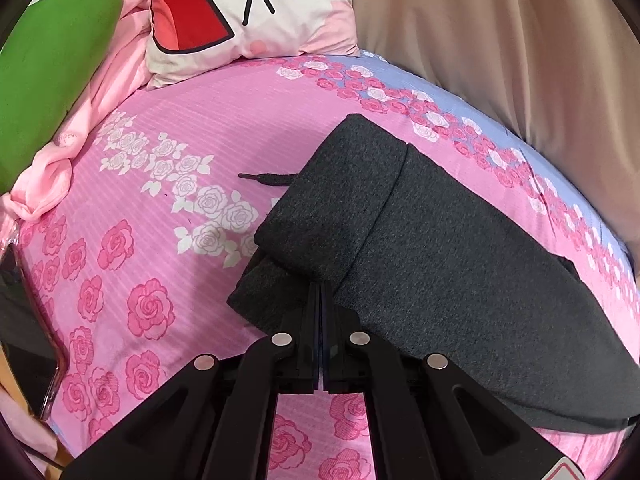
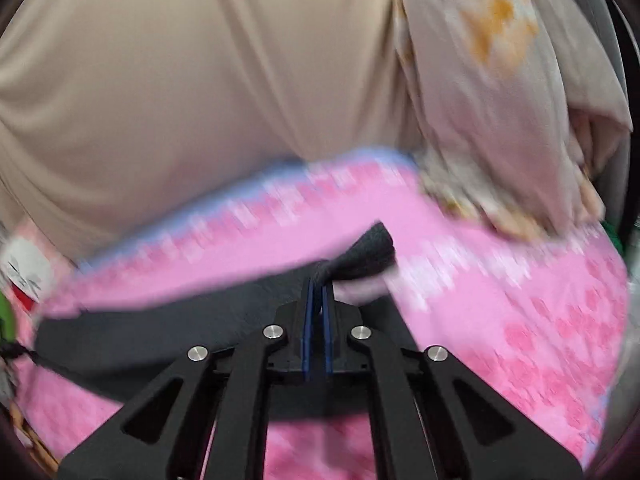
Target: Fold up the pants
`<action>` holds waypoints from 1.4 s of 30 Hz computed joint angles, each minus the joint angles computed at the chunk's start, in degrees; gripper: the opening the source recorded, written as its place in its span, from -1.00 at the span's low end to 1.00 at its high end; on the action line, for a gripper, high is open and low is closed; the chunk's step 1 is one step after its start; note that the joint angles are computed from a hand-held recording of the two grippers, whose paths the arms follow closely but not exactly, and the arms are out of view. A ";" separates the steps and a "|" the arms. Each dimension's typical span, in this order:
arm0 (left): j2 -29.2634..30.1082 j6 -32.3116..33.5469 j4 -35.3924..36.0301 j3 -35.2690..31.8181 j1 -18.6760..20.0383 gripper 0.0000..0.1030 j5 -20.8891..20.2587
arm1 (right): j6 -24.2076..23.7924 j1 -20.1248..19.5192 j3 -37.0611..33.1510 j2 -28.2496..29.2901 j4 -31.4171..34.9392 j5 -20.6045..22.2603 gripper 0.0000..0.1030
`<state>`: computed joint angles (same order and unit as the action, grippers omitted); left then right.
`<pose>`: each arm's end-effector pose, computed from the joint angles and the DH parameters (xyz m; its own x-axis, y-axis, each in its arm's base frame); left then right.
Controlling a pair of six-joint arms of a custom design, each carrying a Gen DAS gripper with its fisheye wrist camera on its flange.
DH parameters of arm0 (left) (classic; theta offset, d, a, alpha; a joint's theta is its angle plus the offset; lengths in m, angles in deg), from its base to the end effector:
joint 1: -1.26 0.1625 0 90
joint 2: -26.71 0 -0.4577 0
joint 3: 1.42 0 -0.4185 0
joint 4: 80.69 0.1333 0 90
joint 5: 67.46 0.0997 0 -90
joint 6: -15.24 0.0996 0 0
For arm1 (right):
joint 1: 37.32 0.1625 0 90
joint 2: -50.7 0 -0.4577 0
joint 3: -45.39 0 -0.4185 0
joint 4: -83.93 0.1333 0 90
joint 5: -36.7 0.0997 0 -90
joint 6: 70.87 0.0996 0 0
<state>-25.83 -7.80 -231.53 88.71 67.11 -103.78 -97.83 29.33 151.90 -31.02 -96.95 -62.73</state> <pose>-0.1017 -0.7488 0.2557 -0.7642 -0.3722 -0.5267 0.0835 0.7528 -0.6530 -0.1209 -0.5753 0.4913 -0.8272 0.3024 0.4737 -0.2405 0.5713 -0.7847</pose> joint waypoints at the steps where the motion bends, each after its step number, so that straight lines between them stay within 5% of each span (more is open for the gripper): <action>1: 0.01 -0.29 0.36 0.11 0.06 -1.00 0.23 | 1.29 -1.07 0.56 -0.41 2.55 -0.50 -0.94; 10: -0.99 -0.60 -2.07 2.06 -0.39 -1.00 -1.94 | 6.51 -1.53 4.74 -3.54 -1.21 -1.63 -0.64; 12: -1.97 0.18 -5.03 3.80 -0.56 -0.80 -5.98 | 5.31 -0.15 6.00 -3.35 -3.86 -2.13 -0.40; 14: -2.21 0.23 -7.55 4.88 -0.86 -0.25 -7.45 | 3.89 1.51 7.53 -2.87 -5.85 -1.74 -0.30; 19: -0.47 -1.60 -8.59 2.68 -0.06 -0.08 -8.49 | 3.32 4.92 9.60 -0.75 -6.93 0.25 -0.19; 25: 1.74 -3.21 -7.50 -0.97 1.01 -0.06 -10.82 | 2.53 8.35 10.34 2.58 -8.36 -1.50 -0.14; 26: 2.02 -3.48 -6.87 -1.45 1.16 -0.34 -10.69 | 2.63 8.52 10.55 2.81 -8.58 -1.19 -0.12; 27: 2.34 -3.40 -6.77 -1.81 1.24 -0.86 -10.34 | 2.94 8.81 10.60 3.35 -9.10 -0.90 -0.11; 28: 2.45 -2.87 -6.70 -2.05 1.47 -0.98 -11.25 | 3.14 9.10 10.52 3.76 -9.15 -0.95 -0.10; 33: -2.91 -1.19 -16.30 5.97 -1.99 -0.98 -11.35 | 1.70 10.17 11.13 3.37 -11.47 -2.92 -0.04; 35: -3.92 -3.19 -11.40 6.59 -1.73 -0.97 -10.70 | 1.31 9.53 11.00 3.53 -12.88 -4.52 0.17; 37: -3.04 -6.60 -5.17 5.10 0.07 -0.95 -11.43 | 3.54 8.51 9.55 4.23 -12.03 -8.09 0.17; 42: -2.57 -5.90 -10.20 6.60 -0.01 -0.83 -12.49 | 8.03 5.93 9.30 1.37 -7.44 -2.65 0.17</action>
<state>-28.40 -13.70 -241.73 95.31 67.10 -116.27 -89.80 35.26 161.20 -29.66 -104.39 -65.38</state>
